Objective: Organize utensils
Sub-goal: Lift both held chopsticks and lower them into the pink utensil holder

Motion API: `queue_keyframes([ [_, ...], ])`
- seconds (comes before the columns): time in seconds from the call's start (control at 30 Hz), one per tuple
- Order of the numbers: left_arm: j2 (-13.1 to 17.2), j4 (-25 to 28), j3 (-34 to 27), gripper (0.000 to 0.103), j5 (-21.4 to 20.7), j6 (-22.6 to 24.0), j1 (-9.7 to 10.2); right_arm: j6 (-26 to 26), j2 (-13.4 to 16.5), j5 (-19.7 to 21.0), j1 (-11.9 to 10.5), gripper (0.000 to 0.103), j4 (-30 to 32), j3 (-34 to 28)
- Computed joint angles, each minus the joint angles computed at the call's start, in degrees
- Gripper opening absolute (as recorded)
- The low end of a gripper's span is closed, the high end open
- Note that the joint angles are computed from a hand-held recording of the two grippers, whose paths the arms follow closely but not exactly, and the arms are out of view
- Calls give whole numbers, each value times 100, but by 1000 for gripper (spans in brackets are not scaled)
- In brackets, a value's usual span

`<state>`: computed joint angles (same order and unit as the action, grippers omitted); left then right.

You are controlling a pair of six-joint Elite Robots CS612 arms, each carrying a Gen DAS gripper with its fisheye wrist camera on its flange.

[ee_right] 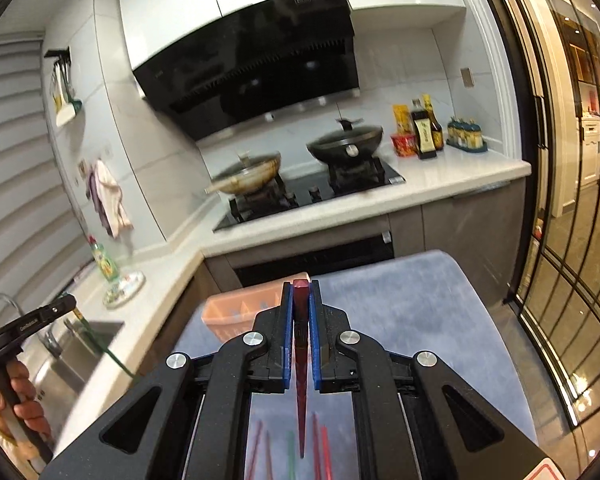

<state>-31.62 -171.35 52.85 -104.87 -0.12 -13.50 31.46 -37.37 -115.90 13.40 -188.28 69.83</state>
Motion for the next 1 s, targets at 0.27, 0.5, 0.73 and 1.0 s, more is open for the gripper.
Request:
queue_keyframes([
  [0.27, 626, -151, -1458, 7, -52, -504, -148, -406, 684, -50, -108, 7, -154, -1660],
  [0.5, 1308, 382, -2695, 7, -31, -569, -252, -333, 1314, 295, -224, 7, 538, -2879],
  [0.73, 1873, 1120, -3472, 7, -121, -387, -281, -206, 1762, 494, -265, 7, 1350, -3476],
  [1.0, 2220, 2030, -3910, 7, -82, -324, -262, -197, 1921, 461, -278, 8, 1899, -3577],
])
